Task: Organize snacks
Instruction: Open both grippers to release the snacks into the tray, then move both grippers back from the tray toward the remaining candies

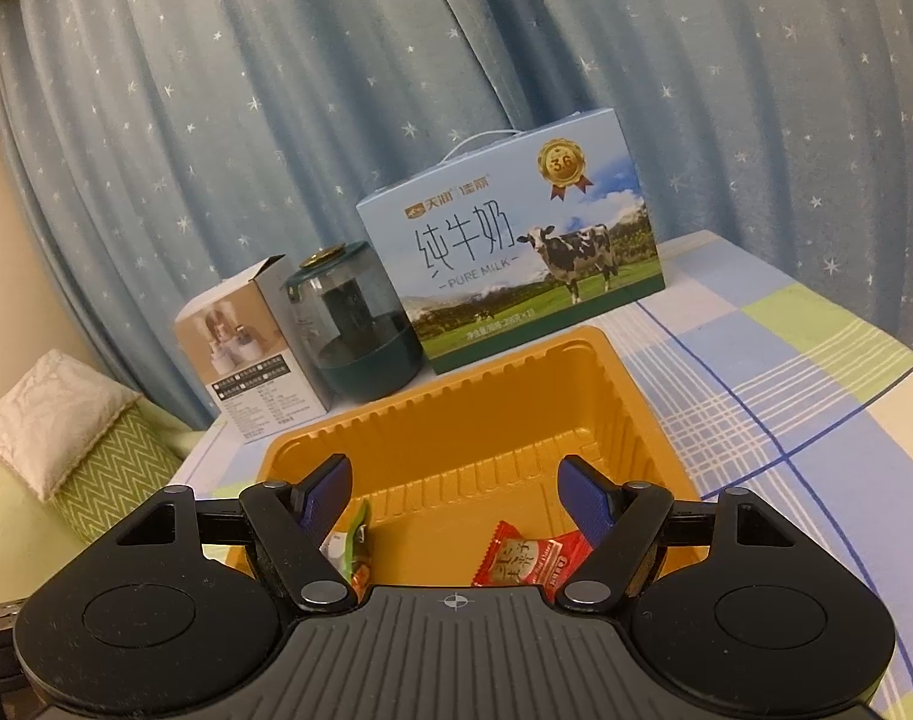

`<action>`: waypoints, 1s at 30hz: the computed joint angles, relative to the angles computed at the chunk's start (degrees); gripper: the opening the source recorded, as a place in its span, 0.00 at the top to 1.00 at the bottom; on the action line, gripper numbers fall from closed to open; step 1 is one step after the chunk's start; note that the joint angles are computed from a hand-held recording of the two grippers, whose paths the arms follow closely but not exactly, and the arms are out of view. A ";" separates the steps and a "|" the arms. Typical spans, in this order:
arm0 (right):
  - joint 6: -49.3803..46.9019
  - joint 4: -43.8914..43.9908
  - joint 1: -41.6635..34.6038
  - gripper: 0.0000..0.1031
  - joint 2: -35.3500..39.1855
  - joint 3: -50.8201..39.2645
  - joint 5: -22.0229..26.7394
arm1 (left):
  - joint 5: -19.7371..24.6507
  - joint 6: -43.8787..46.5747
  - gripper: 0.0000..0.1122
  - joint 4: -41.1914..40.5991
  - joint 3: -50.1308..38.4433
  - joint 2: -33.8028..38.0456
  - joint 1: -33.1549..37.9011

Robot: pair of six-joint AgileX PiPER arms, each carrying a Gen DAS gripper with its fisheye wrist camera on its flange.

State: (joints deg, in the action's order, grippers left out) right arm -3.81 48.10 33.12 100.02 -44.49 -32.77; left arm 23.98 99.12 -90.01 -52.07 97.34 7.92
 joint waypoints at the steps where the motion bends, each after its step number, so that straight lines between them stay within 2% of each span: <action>1: -0.35 0.28 0.09 0.27 -0.07 0.13 -0.13 | -0.17 0.01 0.62 -0.06 0.13 -0.11 -0.09; 6: -6.08 4.99 1.55 0.27 -0.76 0.93 -1.39 | -0.64 0.43 0.61 -0.29 0.86 -0.80 -0.09; 15: -9.86 11.59 5.16 0.27 -4.21 4.90 -3.65 | -0.05 3.03 0.57 -0.93 4.72 -4.54 1.19; 23: -15.30 23.30 12.86 0.27 -10.04 10.62 -6.81 | 3.25 3.62 0.48 2.07 11.82 -10.65 5.85; 30: -19.09 33.79 21.67 0.27 -13.92 14.04 -12.24 | 6.20 1.62 0.42 6.84 16.93 -16.19 11.00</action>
State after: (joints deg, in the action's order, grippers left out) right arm -22.89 81.88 54.80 86.10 -30.45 -45.02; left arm 30.18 100.74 -83.17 -35.14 81.15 18.92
